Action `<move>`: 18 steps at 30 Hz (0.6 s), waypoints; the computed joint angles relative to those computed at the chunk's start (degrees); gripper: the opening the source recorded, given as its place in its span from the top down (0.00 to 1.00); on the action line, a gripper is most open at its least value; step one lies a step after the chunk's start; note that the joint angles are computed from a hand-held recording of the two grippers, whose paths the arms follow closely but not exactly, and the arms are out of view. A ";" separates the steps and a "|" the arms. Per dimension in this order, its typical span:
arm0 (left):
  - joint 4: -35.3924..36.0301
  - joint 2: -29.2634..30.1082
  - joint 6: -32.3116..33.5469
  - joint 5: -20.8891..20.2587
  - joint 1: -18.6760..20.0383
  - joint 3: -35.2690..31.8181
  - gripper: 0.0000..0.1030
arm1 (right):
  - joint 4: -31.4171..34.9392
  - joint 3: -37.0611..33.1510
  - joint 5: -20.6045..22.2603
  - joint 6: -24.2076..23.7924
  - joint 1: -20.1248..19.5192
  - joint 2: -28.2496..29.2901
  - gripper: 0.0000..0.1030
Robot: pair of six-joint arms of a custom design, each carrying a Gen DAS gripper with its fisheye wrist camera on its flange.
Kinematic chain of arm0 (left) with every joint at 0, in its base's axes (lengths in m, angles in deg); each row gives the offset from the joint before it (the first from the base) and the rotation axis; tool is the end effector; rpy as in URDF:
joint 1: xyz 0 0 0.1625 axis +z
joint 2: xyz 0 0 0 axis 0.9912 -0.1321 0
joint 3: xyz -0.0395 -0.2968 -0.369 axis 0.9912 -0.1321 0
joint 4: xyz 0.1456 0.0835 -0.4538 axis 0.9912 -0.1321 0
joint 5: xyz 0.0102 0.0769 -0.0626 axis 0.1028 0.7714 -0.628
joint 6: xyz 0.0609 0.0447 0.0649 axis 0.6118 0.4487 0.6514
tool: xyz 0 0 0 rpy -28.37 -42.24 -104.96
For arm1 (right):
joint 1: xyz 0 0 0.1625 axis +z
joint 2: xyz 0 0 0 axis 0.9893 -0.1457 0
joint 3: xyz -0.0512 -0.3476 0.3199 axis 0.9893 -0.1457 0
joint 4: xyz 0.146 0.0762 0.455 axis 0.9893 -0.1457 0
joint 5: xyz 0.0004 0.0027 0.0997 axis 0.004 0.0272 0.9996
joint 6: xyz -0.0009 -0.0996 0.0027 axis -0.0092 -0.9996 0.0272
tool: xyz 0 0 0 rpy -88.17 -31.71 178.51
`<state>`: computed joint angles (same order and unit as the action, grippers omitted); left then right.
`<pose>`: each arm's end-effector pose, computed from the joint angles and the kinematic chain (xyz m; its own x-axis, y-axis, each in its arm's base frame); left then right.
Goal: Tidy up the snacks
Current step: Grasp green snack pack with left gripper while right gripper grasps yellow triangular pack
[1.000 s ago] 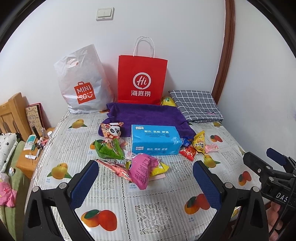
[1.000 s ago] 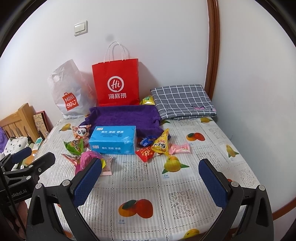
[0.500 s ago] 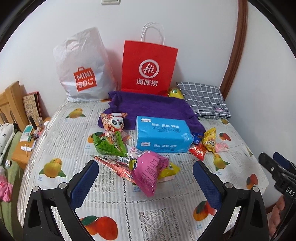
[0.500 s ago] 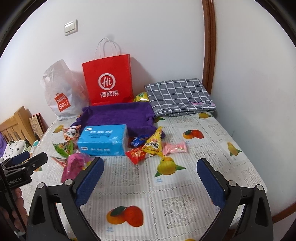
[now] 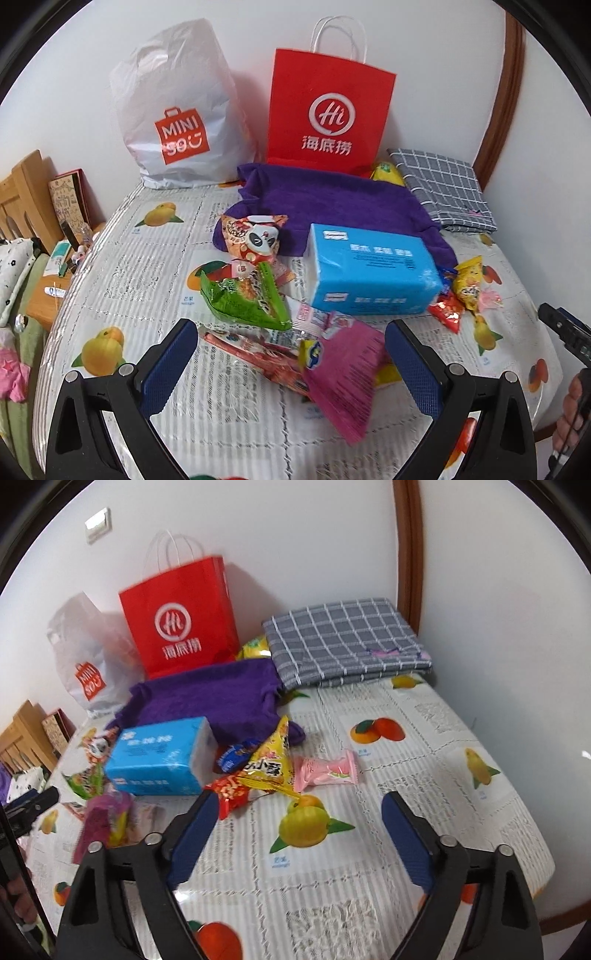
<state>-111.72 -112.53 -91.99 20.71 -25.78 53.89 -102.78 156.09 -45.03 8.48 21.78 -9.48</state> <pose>-0.1935 -0.6823 0.2547 -0.7726 -0.1132 -0.6247 0.3697 0.7197 -0.5877 0.2452 -0.7134 0.2296 -0.7477 -0.0254 0.6635 -0.4871 0.7000 -0.5222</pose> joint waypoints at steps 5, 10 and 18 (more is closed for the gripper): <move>2.27 0.39 -0.06 -0.38 1.66 -2.03 0.02 | 2.04 -4.72 0.99 -1.06 -1.18 3.75 0.19; 1.21 0.52 0.37 -1.29 3.13 -2.71 0.02 | 3.81 -9.05 2.36 -2.81 -1.89 7.12 0.21; -0.53 0.63 1.04 -1.38 4.69 -2.67 0.02 | 8.18 -15.81 0.89 -4.33 -3.06 12.96 0.27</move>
